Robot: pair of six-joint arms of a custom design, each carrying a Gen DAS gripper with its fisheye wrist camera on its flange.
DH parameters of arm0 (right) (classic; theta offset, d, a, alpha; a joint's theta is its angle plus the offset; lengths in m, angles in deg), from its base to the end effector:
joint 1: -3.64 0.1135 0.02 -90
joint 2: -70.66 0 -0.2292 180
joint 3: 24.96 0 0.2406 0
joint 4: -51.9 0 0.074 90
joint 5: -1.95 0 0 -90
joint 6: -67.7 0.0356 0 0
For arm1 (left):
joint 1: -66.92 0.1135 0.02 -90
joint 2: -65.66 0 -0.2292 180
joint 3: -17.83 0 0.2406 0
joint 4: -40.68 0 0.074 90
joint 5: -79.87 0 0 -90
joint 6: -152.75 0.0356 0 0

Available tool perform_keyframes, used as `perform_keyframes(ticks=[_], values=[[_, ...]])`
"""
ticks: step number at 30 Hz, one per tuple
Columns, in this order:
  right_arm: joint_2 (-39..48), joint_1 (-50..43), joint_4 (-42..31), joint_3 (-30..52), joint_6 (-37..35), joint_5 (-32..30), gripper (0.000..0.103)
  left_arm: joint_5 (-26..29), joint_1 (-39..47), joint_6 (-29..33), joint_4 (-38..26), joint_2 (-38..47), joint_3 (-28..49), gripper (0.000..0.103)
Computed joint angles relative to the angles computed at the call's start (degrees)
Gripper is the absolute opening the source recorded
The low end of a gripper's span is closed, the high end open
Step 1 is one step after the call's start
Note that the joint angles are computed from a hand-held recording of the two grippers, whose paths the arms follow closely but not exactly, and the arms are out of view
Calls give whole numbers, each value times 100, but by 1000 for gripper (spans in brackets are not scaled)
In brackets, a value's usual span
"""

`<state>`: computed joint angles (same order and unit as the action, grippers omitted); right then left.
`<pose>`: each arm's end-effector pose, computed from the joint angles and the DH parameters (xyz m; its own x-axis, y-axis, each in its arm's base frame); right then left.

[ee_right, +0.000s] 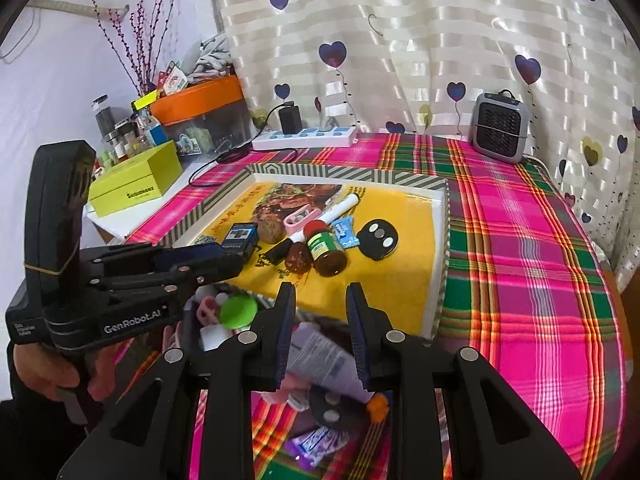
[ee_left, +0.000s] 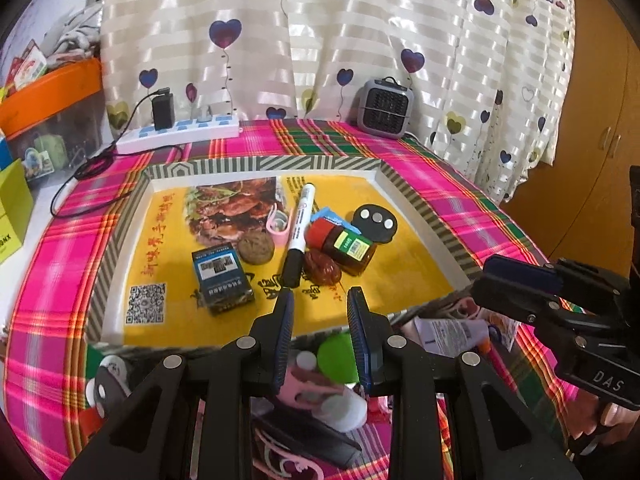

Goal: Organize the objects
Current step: 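Withdraw both open tools from the tray back over the pile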

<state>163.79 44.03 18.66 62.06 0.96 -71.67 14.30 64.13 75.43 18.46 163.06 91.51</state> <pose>0.2772 0.2226 0.2482 -0.6236 -0.0331 -0.7810 -0.2279 0.9634 0.1411 0.3427 -0.0314 0.1675 -0.6275 0.2307 -0.7437 0.4811 0.8659 -0.1373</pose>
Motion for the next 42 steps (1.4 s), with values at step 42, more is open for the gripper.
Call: perform_keyframes(ticks=[42], values=[[-1001, 318, 408, -1671, 806, 112, 0, 329, 461, 212, 375, -1140, -1577, 26]])
